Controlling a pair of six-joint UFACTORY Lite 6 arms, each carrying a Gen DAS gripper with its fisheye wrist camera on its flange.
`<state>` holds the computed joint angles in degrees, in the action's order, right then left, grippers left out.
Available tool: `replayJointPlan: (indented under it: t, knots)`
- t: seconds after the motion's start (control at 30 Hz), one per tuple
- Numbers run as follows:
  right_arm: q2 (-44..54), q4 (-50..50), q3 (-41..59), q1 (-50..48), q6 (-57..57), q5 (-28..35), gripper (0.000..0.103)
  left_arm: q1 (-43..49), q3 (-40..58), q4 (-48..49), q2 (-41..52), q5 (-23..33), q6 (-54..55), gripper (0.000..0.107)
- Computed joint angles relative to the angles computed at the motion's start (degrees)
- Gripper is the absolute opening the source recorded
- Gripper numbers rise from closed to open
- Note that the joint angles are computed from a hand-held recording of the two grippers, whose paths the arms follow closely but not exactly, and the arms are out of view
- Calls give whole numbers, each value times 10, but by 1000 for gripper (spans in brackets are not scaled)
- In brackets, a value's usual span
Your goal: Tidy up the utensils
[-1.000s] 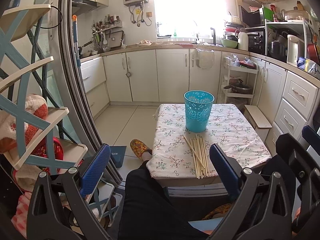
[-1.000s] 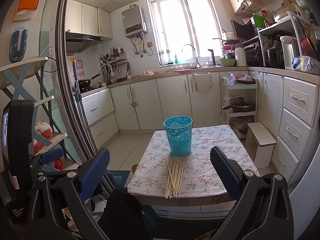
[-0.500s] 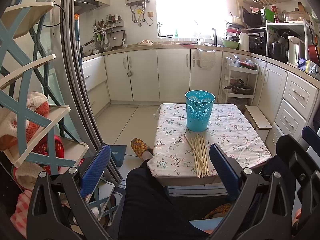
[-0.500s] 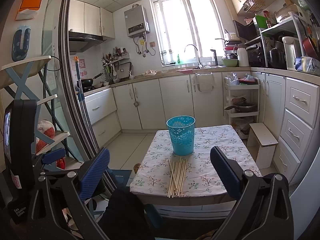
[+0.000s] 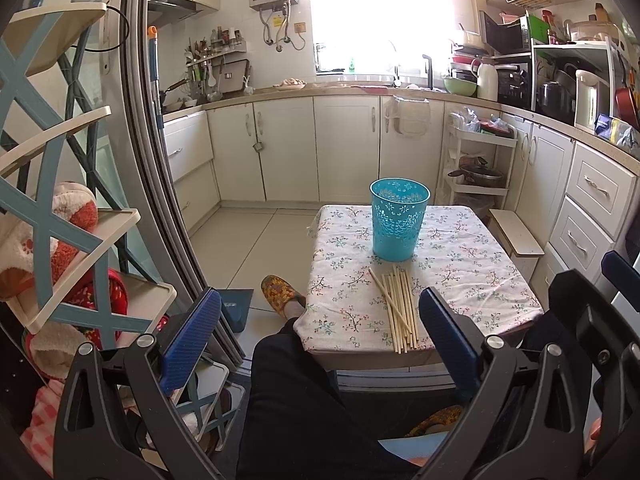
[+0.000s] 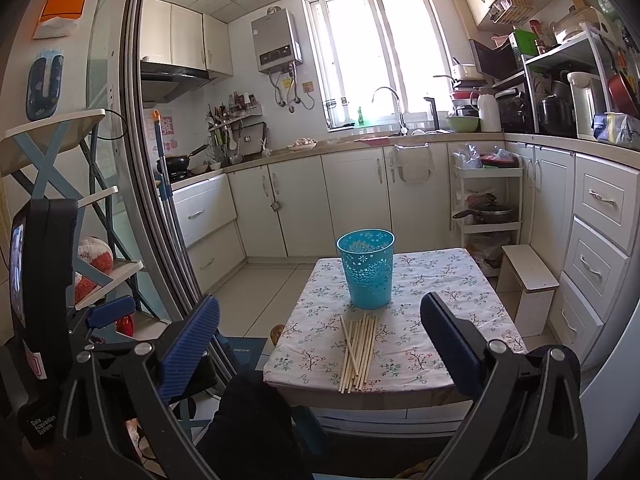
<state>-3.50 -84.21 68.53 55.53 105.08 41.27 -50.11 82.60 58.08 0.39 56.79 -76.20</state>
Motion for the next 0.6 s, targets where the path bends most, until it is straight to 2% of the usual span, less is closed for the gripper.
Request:
replayJointPlan:
  t: [0.27,0.6]
  knots:
    - [4,1,3,3,0,3,96,-1,-5,1,-2,2,1,95]
    - [3,5,2,1,-3,-1,96,13,-7,-15,-3,-23,-1,95]
